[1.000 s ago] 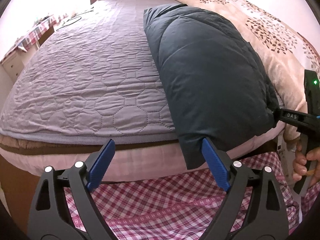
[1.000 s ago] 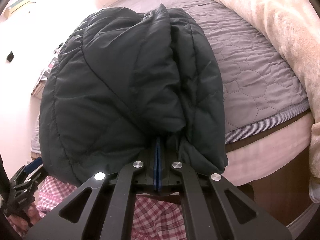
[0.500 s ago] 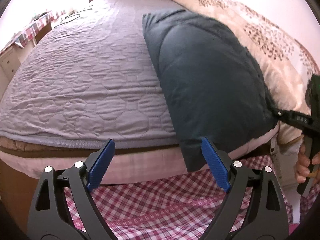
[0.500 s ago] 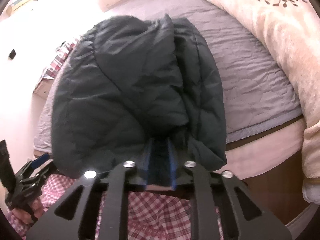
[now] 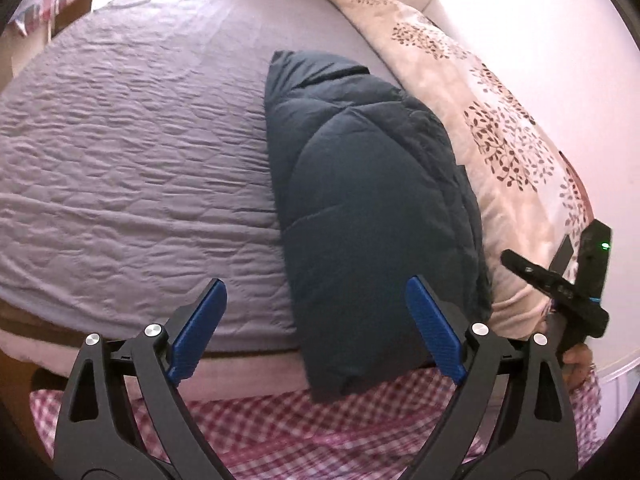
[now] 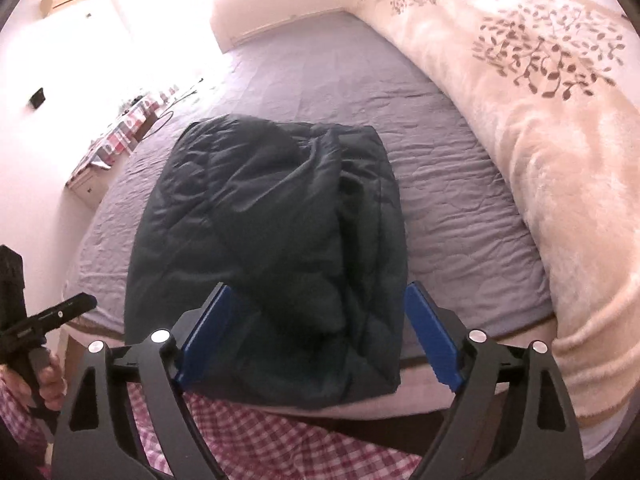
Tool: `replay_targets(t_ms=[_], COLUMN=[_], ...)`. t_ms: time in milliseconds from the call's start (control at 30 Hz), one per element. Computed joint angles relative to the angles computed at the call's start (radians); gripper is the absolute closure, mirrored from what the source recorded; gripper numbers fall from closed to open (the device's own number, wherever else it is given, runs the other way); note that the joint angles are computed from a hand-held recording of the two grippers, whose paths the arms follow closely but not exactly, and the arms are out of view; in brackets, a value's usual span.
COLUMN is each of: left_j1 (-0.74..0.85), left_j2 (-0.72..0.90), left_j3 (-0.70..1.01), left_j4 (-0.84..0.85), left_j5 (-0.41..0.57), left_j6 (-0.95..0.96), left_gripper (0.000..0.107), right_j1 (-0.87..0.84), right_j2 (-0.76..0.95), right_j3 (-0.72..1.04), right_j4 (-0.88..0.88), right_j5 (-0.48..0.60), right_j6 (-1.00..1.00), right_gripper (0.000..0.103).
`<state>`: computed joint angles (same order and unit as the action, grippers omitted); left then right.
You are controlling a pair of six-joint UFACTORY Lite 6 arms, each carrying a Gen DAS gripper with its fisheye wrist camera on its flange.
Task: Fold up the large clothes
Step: 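Grasp the end of the dark green jacket bundle with both grippers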
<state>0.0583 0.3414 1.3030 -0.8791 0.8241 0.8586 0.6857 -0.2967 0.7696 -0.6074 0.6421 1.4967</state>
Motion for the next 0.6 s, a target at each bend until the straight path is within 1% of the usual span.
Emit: replay_targets(t_ms=[33,133,200,233,267,300,367,500,600], left_j1=[-0.02,-0.06,-0.086,-0.097,-0.108,-0.111,-0.109,-0.09,-0.102], left_j2=[0.029,0.091,0.133,0.151,0.181,0.199,0.231,0.265,0.299], left_j3=[0.028,0.084,0.122,0.138,0.156,0.165,0.18,0.203,0.238], left_j4=[-0.003,-0.015,-0.001,0.01,0.009,-0.001,-0.025,-0.07,-0.077], left_j5=[0.002,0.012,0.005,-0.001,-0.005,-0.002,0.015,0.072,0.103], left_j6=[-0.016,-0.034,-0.053,-0.065,-0.072,-0.073,-0.072,-0.052,-0.046], left_gripper=[0.017,0.016,0.016,0.016,0.012,0.009,0.009,0.009,0.009], right_j1=[-0.053,-0.118,-0.167,-0.182,-0.192,-0.199,-0.215,-0.216,-0.24], right_j2=[0.036,0.091,0.141,0.167,0.188,0.21,0.241,0.225,0.217], right_j3=[0.014,0.035,0.053,0.062,0.07,0.072,0.067,0.027,-0.012], right_j4=[0.044,0.118,0.211,0.231,0.24,0.239,0.271,0.289,0.363], right_j5=[-0.026,-0.078,-0.136,-0.149,-0.158,-0.172,-0.208,-0.266,-0.328], right_j6=[-0.065,-0.171,-0.284,-0.314,-0.332,-0.339,-0.376,-0.384,-0.485], right_gripper=[0.017,0.017,0.016,0.013,0.009,0.008,0.006,0.006,0.006])
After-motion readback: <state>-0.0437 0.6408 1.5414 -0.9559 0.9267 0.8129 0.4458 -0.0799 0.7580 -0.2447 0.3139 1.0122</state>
